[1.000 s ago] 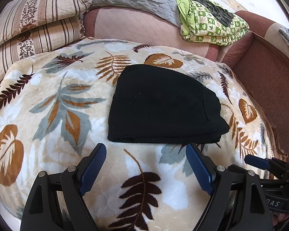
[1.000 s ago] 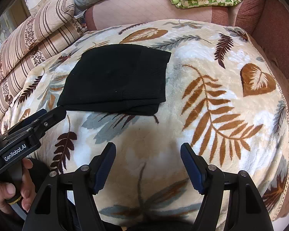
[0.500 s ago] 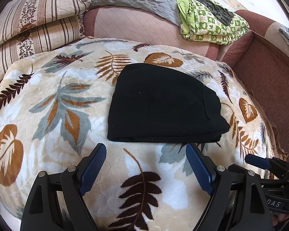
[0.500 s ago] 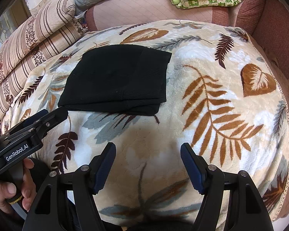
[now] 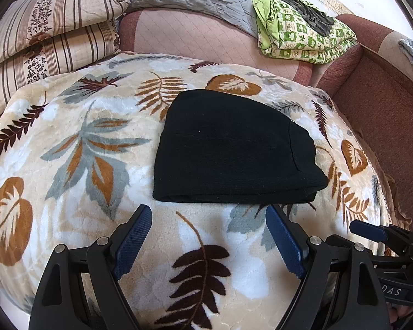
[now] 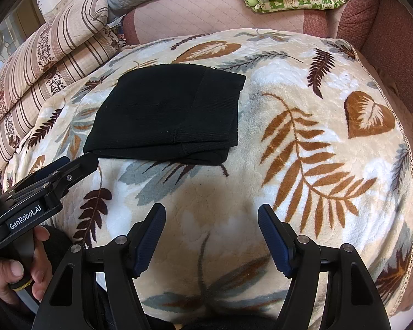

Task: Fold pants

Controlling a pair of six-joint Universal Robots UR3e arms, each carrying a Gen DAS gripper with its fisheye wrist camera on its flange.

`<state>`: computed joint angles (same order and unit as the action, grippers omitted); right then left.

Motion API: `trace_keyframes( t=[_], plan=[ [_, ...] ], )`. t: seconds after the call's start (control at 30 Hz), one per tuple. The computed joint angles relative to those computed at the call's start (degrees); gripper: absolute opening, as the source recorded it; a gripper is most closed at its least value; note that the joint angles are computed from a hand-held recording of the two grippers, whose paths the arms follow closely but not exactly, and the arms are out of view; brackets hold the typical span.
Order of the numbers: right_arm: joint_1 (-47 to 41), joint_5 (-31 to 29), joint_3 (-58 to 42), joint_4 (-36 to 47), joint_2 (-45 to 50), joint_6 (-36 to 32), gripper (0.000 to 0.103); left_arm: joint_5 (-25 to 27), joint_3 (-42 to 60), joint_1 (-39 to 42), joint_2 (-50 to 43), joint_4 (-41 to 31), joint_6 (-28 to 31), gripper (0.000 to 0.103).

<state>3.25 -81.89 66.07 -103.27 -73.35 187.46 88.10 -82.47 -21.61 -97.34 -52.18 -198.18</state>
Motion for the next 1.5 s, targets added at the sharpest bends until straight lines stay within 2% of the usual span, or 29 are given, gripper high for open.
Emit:
trace_keyframes(
  t=[0.57,0.73,0.8,0.83,0.87,1.03,1.23,1.5],
  plan=[
    [-0.19,0.25,0.32,-0.05,-0.33,-0.21,0.071,-0.28,-0.04,0.12,-0.01,0.10,0.18,0.085],
    [-0.19,0.21,0.53,-0.11,-0.47,-0.14,0.071,-2.35,-2.66,0.89,1.88,3.42,0.73,0.085],
    [-0.03,-0.07,0.50,-0.21,-0.47,0.02,0.071,-2.50,-3.95,1.46,2.87,4.47,0.60,0.091],
    [0.15,-0.33,0.37,-0.21,-0.43,0.16,0.071,-2.47,-4.07,1.57,2.97,4.39,0.54,0.101],
    [0.51,-0.67,-0.22,-0.20,0.01,0.43,0.071,-2.85,-4.55,1.86,3.28,4.72,0.58,0.102],
    [2.18,-3.70,-0.82,-1.68,0.20,1.43,0.071,-2.46,-4.88,1.55,3.63,5.62,1.51,0.102],
    [2.20,-3.81,-1.17,-2.48,0.98,1.16,0.071,-5.46,-6.42,2.83,4.89,6.88,2.32,0.102],
    [2.26,-4.33,0.52,-3.61,-0.18,0.98,0.071,-2.99,-4.52,1.67,3.94,5.17,2.16,0.102]
  ],
)
